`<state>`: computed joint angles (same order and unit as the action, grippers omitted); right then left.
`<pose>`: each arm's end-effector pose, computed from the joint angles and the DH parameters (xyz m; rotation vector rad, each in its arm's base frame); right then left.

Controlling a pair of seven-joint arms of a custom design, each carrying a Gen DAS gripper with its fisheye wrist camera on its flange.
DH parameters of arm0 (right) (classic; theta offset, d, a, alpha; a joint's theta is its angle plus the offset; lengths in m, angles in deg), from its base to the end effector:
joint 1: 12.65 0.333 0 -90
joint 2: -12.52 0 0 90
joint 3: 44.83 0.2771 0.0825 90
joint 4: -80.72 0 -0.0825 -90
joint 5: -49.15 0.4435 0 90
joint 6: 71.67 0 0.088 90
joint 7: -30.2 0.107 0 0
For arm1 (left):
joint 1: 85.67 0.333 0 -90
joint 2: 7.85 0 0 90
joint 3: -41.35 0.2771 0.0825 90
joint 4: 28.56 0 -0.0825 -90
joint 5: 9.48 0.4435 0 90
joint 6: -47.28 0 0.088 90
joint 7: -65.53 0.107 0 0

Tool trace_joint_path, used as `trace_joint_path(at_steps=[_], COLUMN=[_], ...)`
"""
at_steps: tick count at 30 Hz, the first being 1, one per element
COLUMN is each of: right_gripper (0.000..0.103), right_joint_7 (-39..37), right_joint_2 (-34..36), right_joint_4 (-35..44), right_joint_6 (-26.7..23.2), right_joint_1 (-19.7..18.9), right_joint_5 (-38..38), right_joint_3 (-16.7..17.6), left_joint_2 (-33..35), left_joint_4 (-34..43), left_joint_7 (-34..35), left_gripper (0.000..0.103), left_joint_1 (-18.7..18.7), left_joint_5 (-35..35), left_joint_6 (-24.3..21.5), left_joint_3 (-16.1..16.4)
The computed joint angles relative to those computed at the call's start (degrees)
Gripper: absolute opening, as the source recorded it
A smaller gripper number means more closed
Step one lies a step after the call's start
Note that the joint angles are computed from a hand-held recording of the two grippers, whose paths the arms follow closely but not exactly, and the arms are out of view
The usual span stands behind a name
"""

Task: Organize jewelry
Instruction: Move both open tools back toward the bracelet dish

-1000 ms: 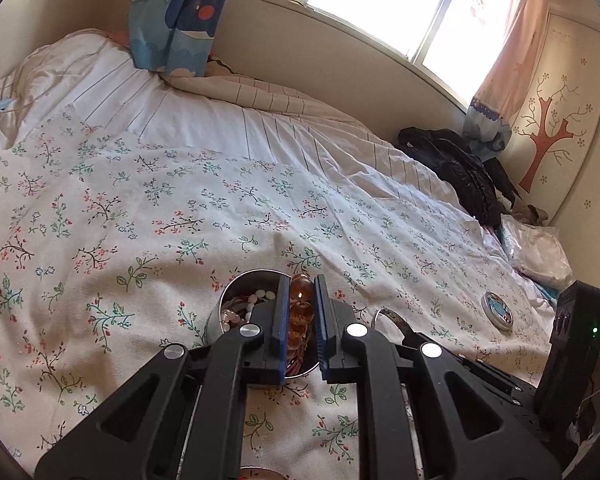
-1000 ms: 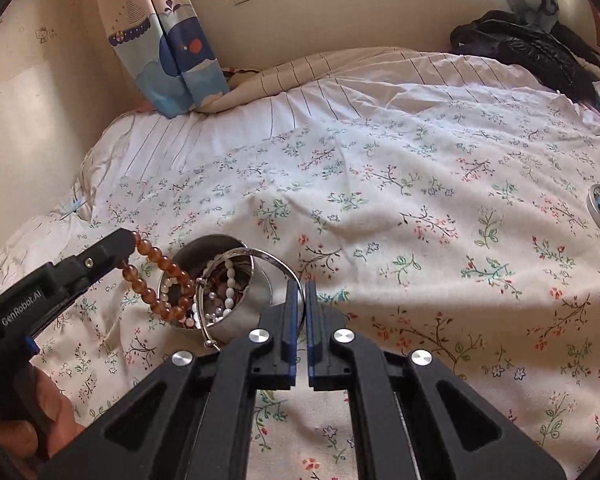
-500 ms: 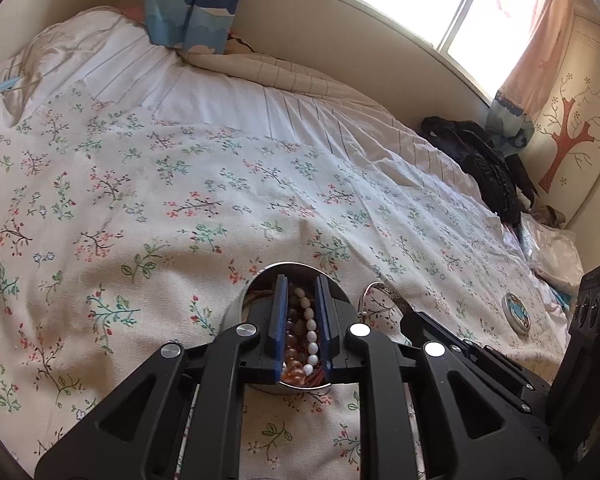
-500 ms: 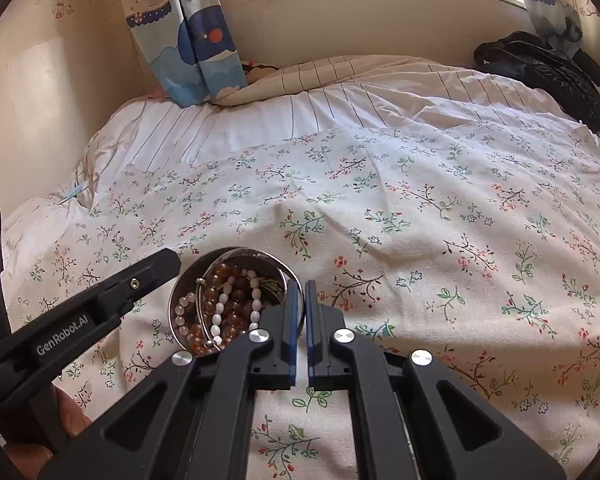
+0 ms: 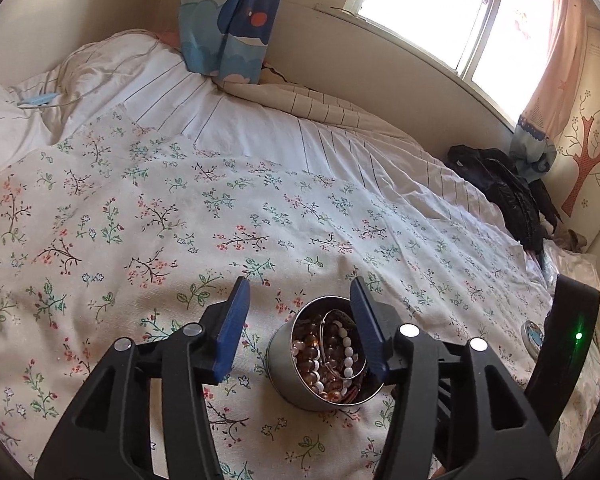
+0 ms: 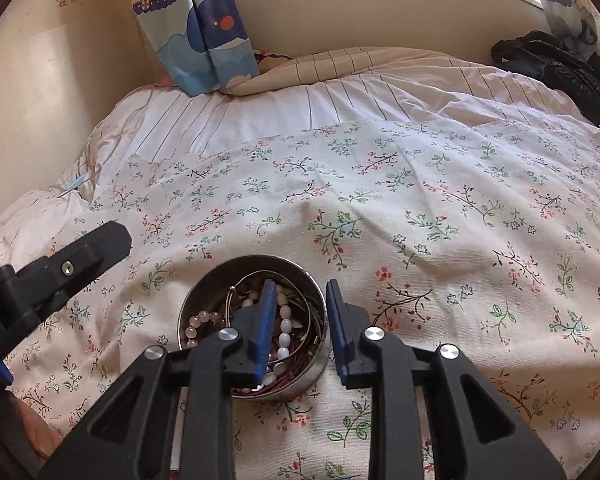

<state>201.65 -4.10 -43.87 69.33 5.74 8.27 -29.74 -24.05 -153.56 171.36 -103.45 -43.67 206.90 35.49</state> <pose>0.4801 0.3274 0.5157 -1.3414 1.9935 -0.6831 0.5442 -0.2146 0.5503 -1.6091 2.0352 -1.2864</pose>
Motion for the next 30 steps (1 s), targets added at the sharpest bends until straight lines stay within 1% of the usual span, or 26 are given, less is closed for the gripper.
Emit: trace_joint_path(at_steps=[2,4,7,8,9,14,21,22,30], right_gripper=[0.029,0.043,0.048,0.049,0.051,0.052,0.054,0.056,0.061], right_joint_7=[-0.09,0.12,-0.32,-0.48,-0.67,-2.30,-4.97,-5.03,-4.57], right_joint_2=[-0.76,-1.79,-4.10,-4.89,-5.82,-9.95,-11.61,-11.85,-14.77], right_joint_4=[-0.60,-1.42,-3.42,-4.18,-5.06,-9.12,-10.36,-10.51,-12.64], right_joint_6=[-0.40,-1.23,-2.40,-2.63,-2.78,-3.16,-4.03,-4.21,-5.86], right_joint_1=[0.15,0.28,0.64,0.74,0.90,1.90,2.84,2.92,3.56], right_joint_5=[0.29,0.69,2.39,3.21,4.21,9.36,13.53,13.82,15.85], right_joint_3=[0.03,0.27,0.38,0.38,0.35,0.84,2.30,2.49,3.41], left_joint_2=[-0.11,-0.35,-1.37,-1.72,-2.16,-4.71,-10.20,-10.93,-16.75], left_joint_4=[-0.17,-0.43,-1.51,-1.79,-2.25,-4.74,-9.68,-10.34,-15.60], left_joint_7=[-1.13,-2.58,-4.98,-5.77,-6.41,-8.43,-6.94,-6.87,-3.99], left_gripper=[0.057,0.069,0.077,0.078,0.079,0.079,0.079,0.079,0.079], left_joint_1=[0.58,1.19,2.46,2.89,3.24,4.62,3.85,3.83,3.38], left_joint_5=[1.58,3.48,7.71,9.41,10.94,17.86,20.63,21.04,25.32], left_joint_6=[-0.13,-0.72,-1.49,-2.28,-2.97,-7.56,-11.53,-11.78,-14.07], left_joint_3=[-0.52,-0.98,-1.80,-2.02,-2.18,-2.67,-1.67,-1.74,-2.21])
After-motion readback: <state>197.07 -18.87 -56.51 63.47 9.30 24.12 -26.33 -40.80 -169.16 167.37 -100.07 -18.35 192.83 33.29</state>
